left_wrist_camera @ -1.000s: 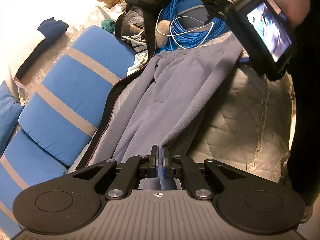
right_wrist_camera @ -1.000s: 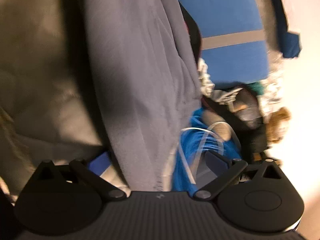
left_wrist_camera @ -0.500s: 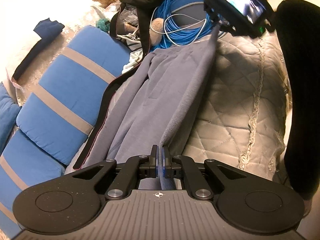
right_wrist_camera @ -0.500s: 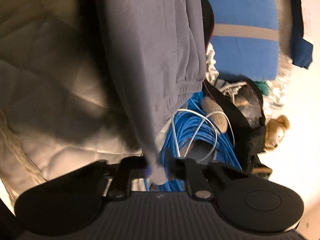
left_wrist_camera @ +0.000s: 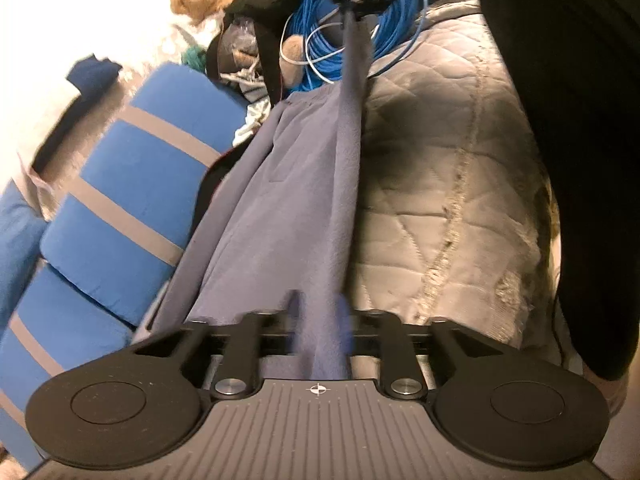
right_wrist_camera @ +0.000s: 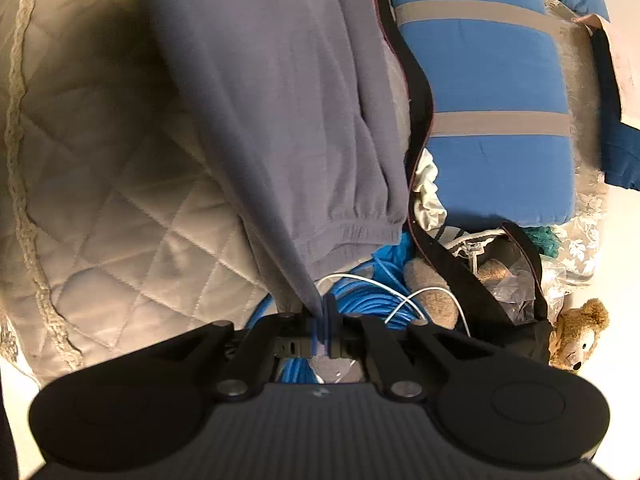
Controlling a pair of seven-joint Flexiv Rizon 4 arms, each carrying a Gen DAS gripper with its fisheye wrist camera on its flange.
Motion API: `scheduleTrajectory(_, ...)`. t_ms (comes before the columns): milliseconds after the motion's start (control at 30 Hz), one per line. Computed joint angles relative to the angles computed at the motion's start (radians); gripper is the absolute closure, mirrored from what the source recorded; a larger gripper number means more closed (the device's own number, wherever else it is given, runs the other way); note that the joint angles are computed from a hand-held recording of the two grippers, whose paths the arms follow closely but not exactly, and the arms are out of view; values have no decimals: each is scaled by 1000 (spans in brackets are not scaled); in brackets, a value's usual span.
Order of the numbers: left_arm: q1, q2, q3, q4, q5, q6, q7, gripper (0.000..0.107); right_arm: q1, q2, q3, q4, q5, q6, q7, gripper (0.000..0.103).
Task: Fold clothes
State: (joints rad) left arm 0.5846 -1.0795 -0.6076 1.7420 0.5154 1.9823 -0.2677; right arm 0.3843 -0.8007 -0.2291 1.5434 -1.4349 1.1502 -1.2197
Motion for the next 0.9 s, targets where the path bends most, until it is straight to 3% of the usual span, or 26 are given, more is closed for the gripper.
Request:
scheduleTrajectory(33,-3,-2,13,9,7,36,0,67,2,2,1,-2,5,-6,-1,95)
scheduleTrajectory(100,-32,2,65,15,13,122,-23,65,6,1,0,-12,13,-14,5,95)
scheduleTrajectory(233,-153,22,226,12,-82,267,-63,62,-2,8,-1,-20,22,1,26,95)
scheduleTrajectory(367,-266,26,370,10,-188,344,-71,62,-14,14,6,-30,54,20,3,95)
scheduleTrajectory(500,-316,18,454,10,-220,424,-101,62,-17,10,-7,-51,71,46,-11,95)
scheduleTrajectory(633,-291,58,452,27,-239,374,-222,64,-12,11,-30,-59,54,66,39,95)
scheduleTrajectory(800,-193,132,365,11,-217,179,-406,103,-15,29,-32,-36,23,81,134,95)
scheduleTrajectory(900,-141,153,328,-26,-151,117,-429,104,-16,46,-17,-3,20,65,154,95)
